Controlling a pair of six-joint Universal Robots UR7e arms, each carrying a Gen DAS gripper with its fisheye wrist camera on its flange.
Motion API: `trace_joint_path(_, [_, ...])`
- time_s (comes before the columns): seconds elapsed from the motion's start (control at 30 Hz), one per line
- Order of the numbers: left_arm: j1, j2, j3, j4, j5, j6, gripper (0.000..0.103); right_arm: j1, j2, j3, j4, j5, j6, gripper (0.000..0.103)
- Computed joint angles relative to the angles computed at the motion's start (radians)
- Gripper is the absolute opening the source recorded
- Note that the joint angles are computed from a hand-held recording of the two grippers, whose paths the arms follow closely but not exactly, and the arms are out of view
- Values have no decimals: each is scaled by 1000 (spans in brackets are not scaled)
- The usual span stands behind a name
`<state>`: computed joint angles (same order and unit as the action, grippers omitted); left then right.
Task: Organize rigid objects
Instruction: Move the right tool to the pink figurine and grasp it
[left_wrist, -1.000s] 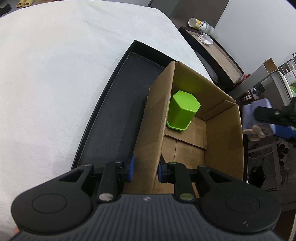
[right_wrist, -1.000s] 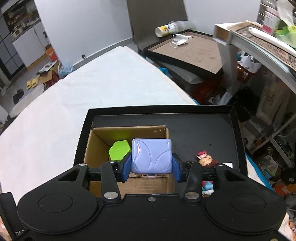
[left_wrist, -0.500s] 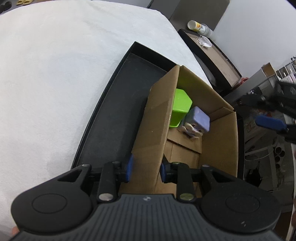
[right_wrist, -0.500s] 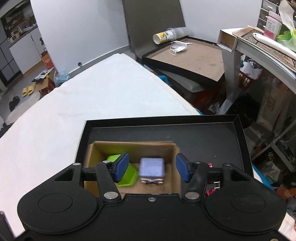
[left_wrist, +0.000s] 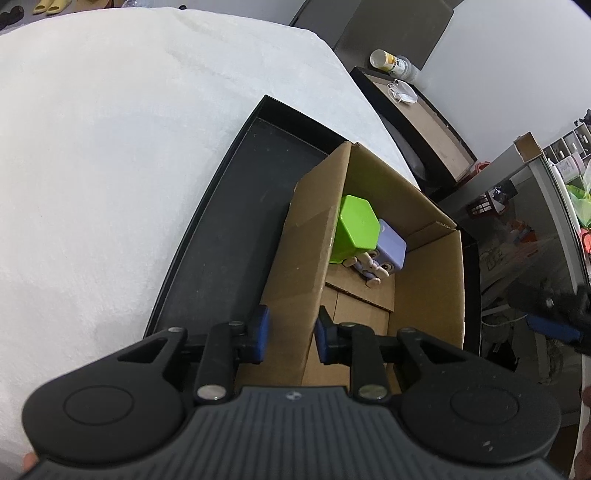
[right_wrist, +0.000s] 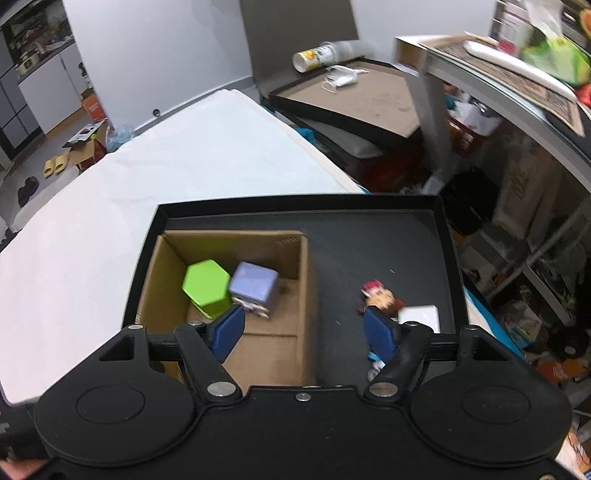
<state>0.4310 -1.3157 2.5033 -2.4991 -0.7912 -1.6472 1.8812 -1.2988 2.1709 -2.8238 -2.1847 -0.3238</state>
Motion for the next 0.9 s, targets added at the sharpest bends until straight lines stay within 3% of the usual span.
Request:
trace_joint_path(0.37, [-9,7,-7,26,12,3,23,-64,-93,23,77,-27,60,71])
trace_joint_path(0.9, [-9,1,-5,30,11,2,22,-142,-126,49,125,-62,109,73])
